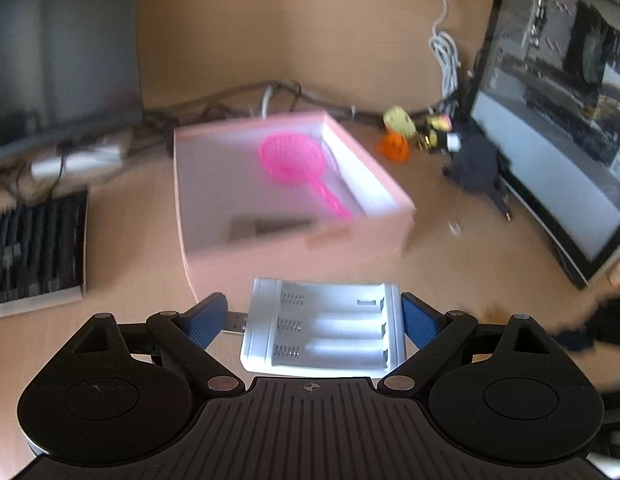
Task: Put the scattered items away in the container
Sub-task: 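Carry charger and pouch over the pink box and open both tools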
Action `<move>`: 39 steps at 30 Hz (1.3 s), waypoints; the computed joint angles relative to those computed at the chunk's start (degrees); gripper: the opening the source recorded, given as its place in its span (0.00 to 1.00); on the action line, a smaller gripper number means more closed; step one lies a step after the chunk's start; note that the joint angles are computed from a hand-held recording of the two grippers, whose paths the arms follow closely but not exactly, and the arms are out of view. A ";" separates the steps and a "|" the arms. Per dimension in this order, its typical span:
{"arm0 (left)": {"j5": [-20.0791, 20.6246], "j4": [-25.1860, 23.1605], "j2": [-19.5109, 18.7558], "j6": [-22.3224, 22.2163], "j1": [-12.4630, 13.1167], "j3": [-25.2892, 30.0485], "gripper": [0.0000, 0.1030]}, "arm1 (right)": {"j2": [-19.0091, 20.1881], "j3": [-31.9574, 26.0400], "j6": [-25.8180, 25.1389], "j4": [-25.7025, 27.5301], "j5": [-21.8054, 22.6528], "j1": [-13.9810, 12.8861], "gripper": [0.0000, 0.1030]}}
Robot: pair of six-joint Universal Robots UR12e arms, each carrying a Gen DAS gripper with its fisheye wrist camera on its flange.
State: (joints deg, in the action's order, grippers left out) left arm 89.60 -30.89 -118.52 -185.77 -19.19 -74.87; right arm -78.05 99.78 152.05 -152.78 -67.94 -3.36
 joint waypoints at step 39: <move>14.87 -3.95 -1.28 -14.31 -0.87 1.49 0.98 | 17.15 -19.86 9.59 -13.71 0.13 1.77 0.60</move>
State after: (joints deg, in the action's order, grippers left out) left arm 104.47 -34.84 -119.79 -200.08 -20.06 -73.38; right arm -60.90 79.92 161.65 -166.49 -67.81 -1.60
